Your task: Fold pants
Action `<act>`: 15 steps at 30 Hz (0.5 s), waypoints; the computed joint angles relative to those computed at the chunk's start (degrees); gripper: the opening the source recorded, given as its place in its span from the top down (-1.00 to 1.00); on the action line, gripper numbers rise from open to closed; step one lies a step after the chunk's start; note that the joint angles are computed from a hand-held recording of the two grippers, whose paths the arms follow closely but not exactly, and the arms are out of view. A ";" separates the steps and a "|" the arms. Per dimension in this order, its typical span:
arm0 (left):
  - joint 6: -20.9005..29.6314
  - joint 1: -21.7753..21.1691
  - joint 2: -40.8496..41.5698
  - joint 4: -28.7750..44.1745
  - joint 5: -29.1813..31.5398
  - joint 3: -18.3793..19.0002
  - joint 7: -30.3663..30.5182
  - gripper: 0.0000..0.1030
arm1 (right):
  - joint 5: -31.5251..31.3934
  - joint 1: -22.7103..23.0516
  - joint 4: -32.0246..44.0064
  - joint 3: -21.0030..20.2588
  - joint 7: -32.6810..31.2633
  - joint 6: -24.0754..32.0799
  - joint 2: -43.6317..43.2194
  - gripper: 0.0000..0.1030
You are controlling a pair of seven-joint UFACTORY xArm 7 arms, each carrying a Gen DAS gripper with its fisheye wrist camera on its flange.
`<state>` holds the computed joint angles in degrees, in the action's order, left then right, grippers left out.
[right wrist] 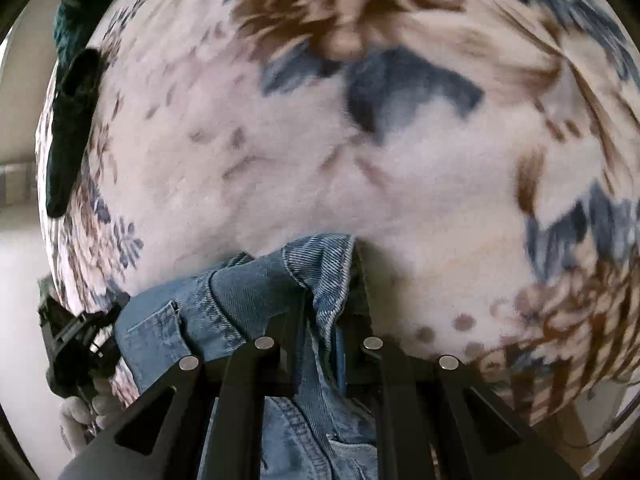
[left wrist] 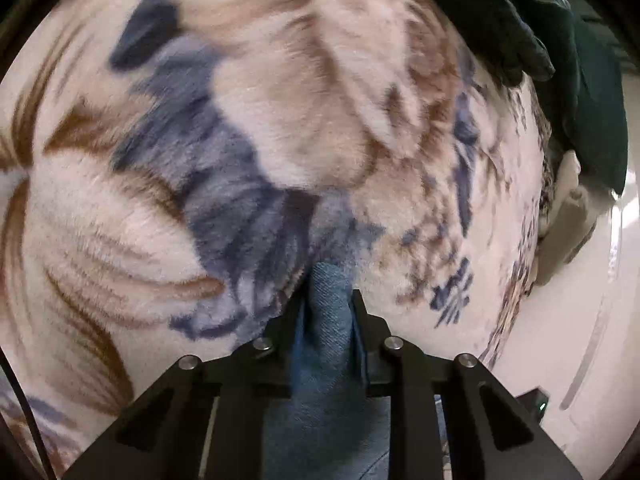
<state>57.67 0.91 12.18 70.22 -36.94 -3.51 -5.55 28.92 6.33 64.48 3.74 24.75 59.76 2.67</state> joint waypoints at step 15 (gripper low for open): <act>8.29 -4.44 -20.54 -17.77 2.01 3.04 4.34 -0.96 | 29.89 9.24 -30.36 -1.21 1.42 -8.00 -26.29 -0.64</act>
